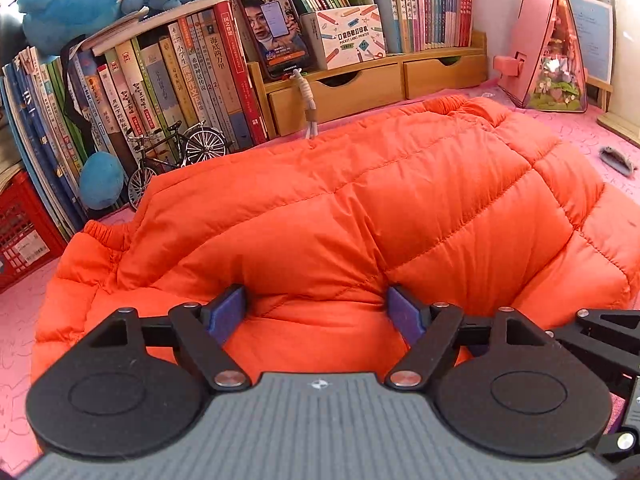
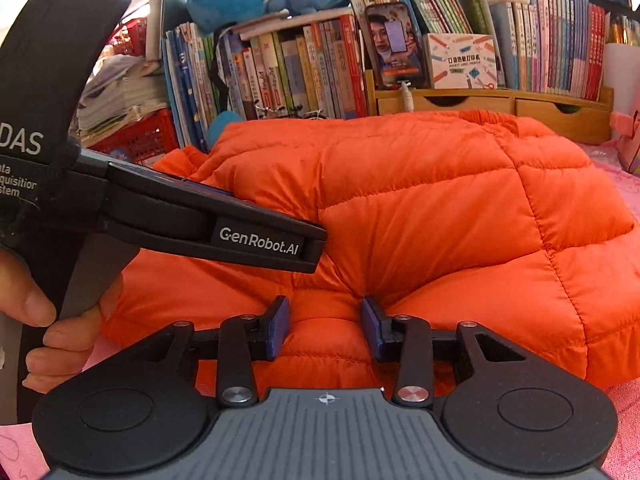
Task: Fold clothes
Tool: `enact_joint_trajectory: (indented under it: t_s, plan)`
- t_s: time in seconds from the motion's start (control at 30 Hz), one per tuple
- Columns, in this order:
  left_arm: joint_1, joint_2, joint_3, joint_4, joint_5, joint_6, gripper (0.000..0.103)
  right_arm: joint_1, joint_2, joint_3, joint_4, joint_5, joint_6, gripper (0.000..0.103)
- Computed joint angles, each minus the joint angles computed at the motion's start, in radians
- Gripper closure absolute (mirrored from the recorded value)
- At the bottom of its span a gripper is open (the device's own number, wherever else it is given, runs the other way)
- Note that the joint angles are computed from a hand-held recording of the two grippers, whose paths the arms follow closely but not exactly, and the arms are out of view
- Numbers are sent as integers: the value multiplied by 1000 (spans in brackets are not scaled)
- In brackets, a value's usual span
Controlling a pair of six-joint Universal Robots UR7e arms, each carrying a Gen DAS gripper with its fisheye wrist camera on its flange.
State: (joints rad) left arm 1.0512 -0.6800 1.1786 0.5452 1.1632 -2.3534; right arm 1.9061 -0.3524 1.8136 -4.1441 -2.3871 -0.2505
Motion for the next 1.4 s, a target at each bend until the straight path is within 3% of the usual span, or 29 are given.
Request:
enact_joint_trajectory:
  t_s: [0.17,0.37,0.73,0.83,1.07,1.17,1.27,1.33,1.4]
  plan:
    - [1,83,-128,29,-31,-23,10,0,7,-8,12,-12,-4,63]
    - [5,198,-321,75,-90,-113,4,-8,-5,17,6,17,25,63]
    - [18,401,-637,163,-153,-159,0,-12,-16,32,6,36,40,63]
    - [20,422,-664,169,-168,-171,0,-14,-19,35,8,41,45,63]
    - [16,331,-495,22,-158,-119,0,-13,-19,34,15,39,49,63]
    - [6,230,-340,-92,-165,-118,0,-16,-23,40,12,49,56,62]
    - [8,86,-141,-228,-121,-110,0,-25,-31,59,-3,83,69,59]
    - [16,-12,-7,-336,-86,-77,0,-43,-47,95,-33,159,83,44]
    - [21,-90,103,-440,-84,-43,0,-59,-54,132,-108,239,86,36]
